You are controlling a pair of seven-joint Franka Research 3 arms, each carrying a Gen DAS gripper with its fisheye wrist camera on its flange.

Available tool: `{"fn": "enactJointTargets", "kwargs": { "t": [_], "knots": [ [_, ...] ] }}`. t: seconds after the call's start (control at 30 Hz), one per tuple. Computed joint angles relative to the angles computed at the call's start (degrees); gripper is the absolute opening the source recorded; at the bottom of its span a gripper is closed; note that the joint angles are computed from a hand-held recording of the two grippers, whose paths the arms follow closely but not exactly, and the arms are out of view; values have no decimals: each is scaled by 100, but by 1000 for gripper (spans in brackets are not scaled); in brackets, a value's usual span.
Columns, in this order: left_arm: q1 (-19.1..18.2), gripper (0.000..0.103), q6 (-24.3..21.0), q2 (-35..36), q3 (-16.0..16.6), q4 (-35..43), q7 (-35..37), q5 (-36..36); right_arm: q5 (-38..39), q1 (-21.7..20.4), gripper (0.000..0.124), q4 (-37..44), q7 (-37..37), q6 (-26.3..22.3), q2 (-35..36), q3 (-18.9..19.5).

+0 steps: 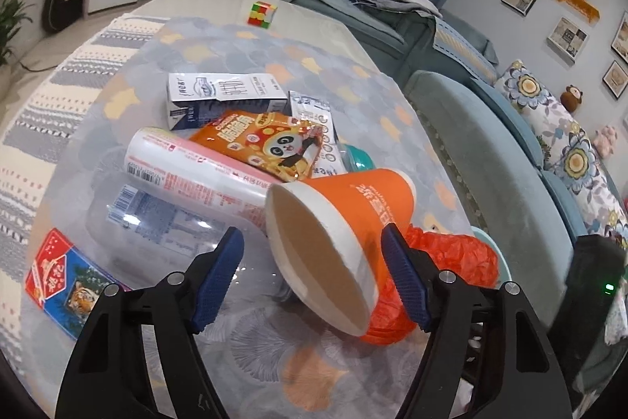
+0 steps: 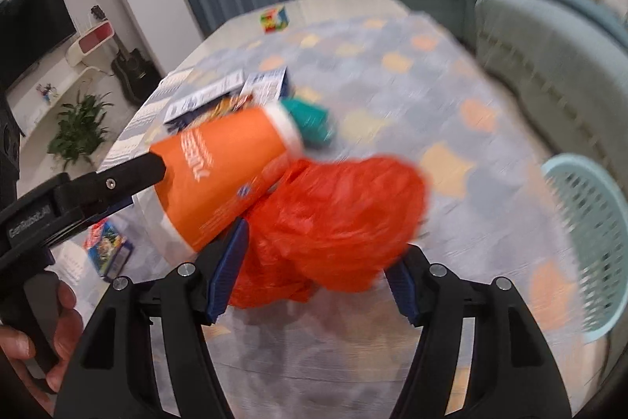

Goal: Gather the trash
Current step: 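Grasp the orange paper cup with the left tool while the right tool grasps the red plastic bag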

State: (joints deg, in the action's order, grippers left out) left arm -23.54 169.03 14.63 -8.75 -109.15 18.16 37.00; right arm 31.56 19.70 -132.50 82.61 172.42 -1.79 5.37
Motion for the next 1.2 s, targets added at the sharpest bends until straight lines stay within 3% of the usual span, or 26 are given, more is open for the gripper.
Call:
{"fn": "enactJointTargets", "kwargs": {
  "t": [0.07,0.1,0.2,0.27,0.33,0.4,0.43,0.57,0.7,0.87,0.97,1.1,1.2],
  "knots": [
    [-56,70,6,-56,97,-41,-178,149,820,55,59,209,-661,-308,138,-31],
    [-101,70,-27,-102,168,-57,-326,294,1280,49,47,306,-1051,-458,199,-21],
    [-111,73,-13,-144,278,-6,-703,750,1501,26,36,239,-1302,-413,130,34],
    [3,75,-62,-68,206,151,-567,729,872,10,33,5,-861,-146,-25,58],
    [177,83,154,108,85,350,-288,532,495,-9,31,-137,-604,-31,-135,45],
    [665,84,179,415,-548,611,914,-482,115,-62,30,-258,-371,10,-240,22],
    [737,82,107,543,-705,751,1266,-735,-136,-108,30,-293,-186,39,-263,30],
    [518,82,66,610,-733,799,1941,-1029,-1982,-735,30,-688,1343,169,-602,344],
    [240,82,-215,599,-623,800,2367,-1257,-2974,-1289,29,-1091,2273,265,-1066,607],
    [-213,82,-860,765,-291,1132,2353,-1032,-2881,-1255,29,-1460,2317,348,-1456,366],
    [-172,79,-1083,914,-402,1263,2572,-1193,-2623,-1143,29,-1617,2140,461,-1541,241],
    [-307,76,-1166,975,-296,1314,2605,-1016,-2265,-979,29,-1618,1956,439,-1429,95],
    [-117,74,-1078,1092,-581,1352,3017,-1385,-2040,-863,29,-1609,1835,462,-1349,14]
  ]
}}
